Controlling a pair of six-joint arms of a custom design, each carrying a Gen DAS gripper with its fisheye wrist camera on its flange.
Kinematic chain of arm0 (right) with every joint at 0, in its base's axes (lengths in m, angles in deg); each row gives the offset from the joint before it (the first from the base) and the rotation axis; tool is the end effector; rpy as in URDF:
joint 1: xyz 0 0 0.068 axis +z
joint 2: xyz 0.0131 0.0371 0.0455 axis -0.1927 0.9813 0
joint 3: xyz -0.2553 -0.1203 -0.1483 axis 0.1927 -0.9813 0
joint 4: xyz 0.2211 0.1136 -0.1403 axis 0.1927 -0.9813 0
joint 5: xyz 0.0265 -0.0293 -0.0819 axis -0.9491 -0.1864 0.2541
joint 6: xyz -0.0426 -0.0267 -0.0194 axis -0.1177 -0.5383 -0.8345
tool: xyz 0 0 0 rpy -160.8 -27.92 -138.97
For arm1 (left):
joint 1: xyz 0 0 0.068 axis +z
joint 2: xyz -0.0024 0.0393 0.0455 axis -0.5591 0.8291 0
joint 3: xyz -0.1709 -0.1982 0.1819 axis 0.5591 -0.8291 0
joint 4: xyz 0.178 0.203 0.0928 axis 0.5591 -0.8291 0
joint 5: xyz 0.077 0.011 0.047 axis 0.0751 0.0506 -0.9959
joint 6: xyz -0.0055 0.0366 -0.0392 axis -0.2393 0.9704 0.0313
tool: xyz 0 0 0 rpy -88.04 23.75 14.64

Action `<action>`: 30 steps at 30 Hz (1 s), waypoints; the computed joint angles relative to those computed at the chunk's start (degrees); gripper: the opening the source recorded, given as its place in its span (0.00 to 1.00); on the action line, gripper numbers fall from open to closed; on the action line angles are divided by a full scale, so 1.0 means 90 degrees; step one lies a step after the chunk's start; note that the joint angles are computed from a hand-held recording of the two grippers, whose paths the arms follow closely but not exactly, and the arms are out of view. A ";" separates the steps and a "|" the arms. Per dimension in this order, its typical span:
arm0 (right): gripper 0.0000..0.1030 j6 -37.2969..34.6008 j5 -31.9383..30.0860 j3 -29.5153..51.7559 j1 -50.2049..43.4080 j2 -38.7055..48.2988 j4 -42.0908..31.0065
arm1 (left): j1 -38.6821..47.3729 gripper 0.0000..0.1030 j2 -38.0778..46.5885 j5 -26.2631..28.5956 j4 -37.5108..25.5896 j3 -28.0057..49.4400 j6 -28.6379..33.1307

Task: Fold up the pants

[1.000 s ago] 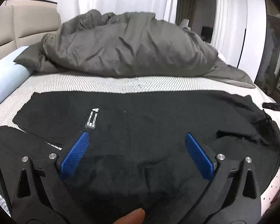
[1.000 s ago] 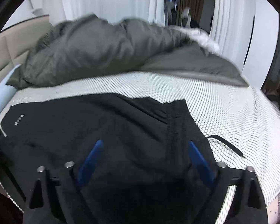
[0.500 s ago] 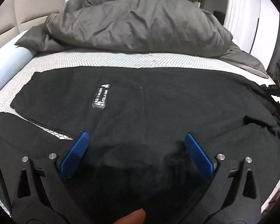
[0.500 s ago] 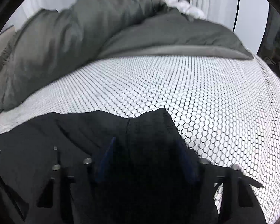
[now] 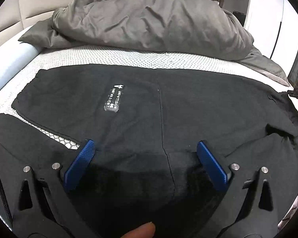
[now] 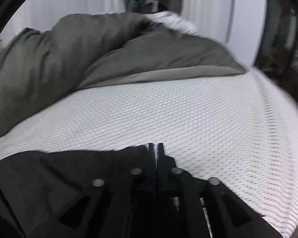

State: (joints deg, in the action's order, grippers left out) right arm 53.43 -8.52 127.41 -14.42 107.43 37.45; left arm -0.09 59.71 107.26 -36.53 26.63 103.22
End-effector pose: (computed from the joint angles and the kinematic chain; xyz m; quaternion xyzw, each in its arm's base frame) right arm 0.3043 -0.0308 0.2902 0.2731 0.8755 -0.1137 0.3821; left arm 0.3136 0.1846 0.2663 0.1350 0.9163 -0.1185 0.3579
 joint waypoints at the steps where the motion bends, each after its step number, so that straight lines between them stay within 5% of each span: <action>1: 0.37 -0.0048 -0.0024 -0.0016 -0.0009 -0.0032 -0.0017 | -0.0008 0.99 -0.0021 -0.0009 0.0045 -0.0018 -0.0019; 4: 0.59 -0.0177 -0.0147 -0.0061 -0.0097 -0.0146 -0.0092 | -0.0052 0.99 -0.0112 -0.0082 0.0169 -0.0142 0.0063; 6: 0.59 -0.0026 0.0030 -0.0277 0.0005 -0.0553 -0.0076 | -0.0075 0.99 -0.0176 -0.0129 0.0256 -0.0213 0.0006; 8: 0.59 -0.0001 -0.0541 -0.0571 -0.0154 -0.0888 0.0307 | -0.0095 0.99 -0.0190 -0.0143 0.0272 -0.0231 0.0016; 13: 0.59 -0.0496 -0.0591 -0.0187 0.0095 -0.0184 -0.0373 | -0.0140 0.99 -0.0246 -0.0211 0.0286 -0.0273 0.0018; 14: 0.47 -0.0597 -0.0439 -0.0124 0.0163 0.0053 -0.0371 | -0.0154 0.99 -0.0268 -0.0225 0.0302 -0.0295 0.0021; 15: 0.22 -0.0616 -0.0413 -0.0123 0.0224 0.0123 -0.0339 | -0.0167 0.99 -0.0305 -0.0262 0.0318 -0.0320 0.0004; 18: 0.10 -0.0805 0.0281 -0.0271 0.0410 0.0033 0.0140 | -0.0218 0.99 -0.0272 -0.0228 0.0256 -0.0262 -0.0098; 21: 0.11 -0.0113 0.0335 -0.0154 0.0112 -0.0080 -0.0249 | -0.0250 0.99 -0.0205 -0.0215 0.0177 -0.0194 -0.0182; 24: 0.26 0.0195 0.0689 0.0234 0.0299 0.0036 -0.1113 | -0.0255 0.99 -0.0201 -0.0207 0.0211 -0.0190 -0.0285; 26: 0.53 0.0264 0.1288 -0.0013 0.0938 -0.0606 -0.1083 | -0.0207 0.99 -0.0234 -0.0152 0.0237 -0.0221 -0.0286; 28: 0.92 0.0827 0.2048 -0.0318 0.2190 -0.1535 -0.1269 | -0.0121 0.99 -0.0306 -0.0052 0.0241 -0.0272 -0.0241; 30: 0.99 0.1522 0.2753 -0.0329 0.3574 -0.1925 -0.1828 | -0.0005 0.99 -0.0390 0.0085 0.0179 -0.0311 -0.0084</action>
State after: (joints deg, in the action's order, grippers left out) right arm 67.12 16.26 124.45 17.74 90.11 21.00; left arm -0.14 56.20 108.02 -34.93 23.83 102.47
